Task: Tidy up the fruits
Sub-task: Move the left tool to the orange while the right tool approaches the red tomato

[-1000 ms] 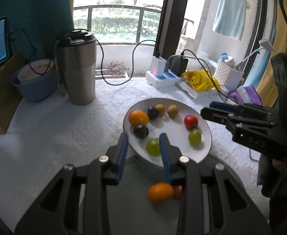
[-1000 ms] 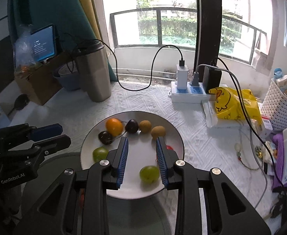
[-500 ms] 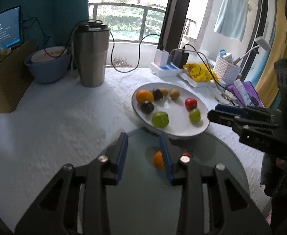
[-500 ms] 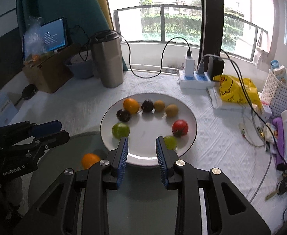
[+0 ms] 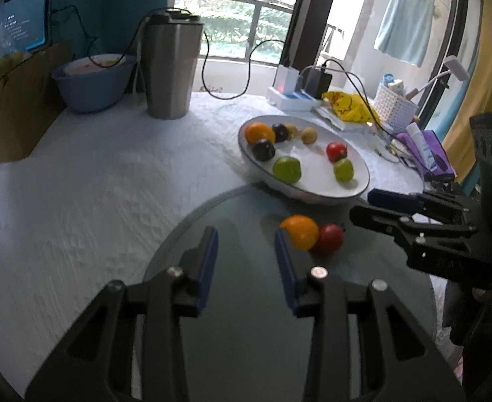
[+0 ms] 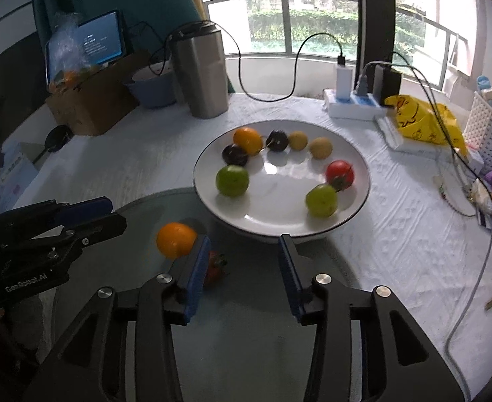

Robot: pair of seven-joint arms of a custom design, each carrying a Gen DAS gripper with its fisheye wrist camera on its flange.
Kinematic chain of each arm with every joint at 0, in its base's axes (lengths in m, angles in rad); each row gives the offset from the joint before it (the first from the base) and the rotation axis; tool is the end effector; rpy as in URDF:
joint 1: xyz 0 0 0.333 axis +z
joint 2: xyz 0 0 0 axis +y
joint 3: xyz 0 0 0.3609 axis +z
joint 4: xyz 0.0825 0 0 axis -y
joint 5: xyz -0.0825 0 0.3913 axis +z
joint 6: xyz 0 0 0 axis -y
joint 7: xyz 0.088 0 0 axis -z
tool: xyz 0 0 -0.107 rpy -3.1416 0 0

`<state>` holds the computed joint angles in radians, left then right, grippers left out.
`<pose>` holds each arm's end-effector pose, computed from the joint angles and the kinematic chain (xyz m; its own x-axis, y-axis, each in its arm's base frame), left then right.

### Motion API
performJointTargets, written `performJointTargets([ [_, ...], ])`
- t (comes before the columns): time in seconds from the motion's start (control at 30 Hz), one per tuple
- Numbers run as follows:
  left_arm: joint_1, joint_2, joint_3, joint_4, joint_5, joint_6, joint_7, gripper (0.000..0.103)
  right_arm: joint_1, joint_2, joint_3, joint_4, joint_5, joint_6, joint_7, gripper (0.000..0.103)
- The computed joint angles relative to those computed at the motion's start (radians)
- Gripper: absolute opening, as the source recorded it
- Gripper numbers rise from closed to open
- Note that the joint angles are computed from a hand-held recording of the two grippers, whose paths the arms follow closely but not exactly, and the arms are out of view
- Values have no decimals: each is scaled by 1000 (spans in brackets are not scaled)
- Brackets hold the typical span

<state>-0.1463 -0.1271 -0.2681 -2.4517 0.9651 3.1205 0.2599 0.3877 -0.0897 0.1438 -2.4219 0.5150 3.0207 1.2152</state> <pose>0.4201 -0.2650 0.4502 -0.1528 -0.9677 0.2003 -0.7230 -0.0287 -0.6903 0.4657 0.2327 0.4559 0.4305 -0.8928 -0.1327 -0.7295 -0.2576 -0.6336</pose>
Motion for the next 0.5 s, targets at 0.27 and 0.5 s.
performJointTargets([
  [0.27, -12, 8, 16, -18, -55, 19, 46, 43, 27, 29, -5, 16, 70, -23, -55, 45],
  [0.5, -14, 16, 16, -15, -87, 18, 78, 46, 29, 46, 1, 29, 69, -38, -63, 45],
])
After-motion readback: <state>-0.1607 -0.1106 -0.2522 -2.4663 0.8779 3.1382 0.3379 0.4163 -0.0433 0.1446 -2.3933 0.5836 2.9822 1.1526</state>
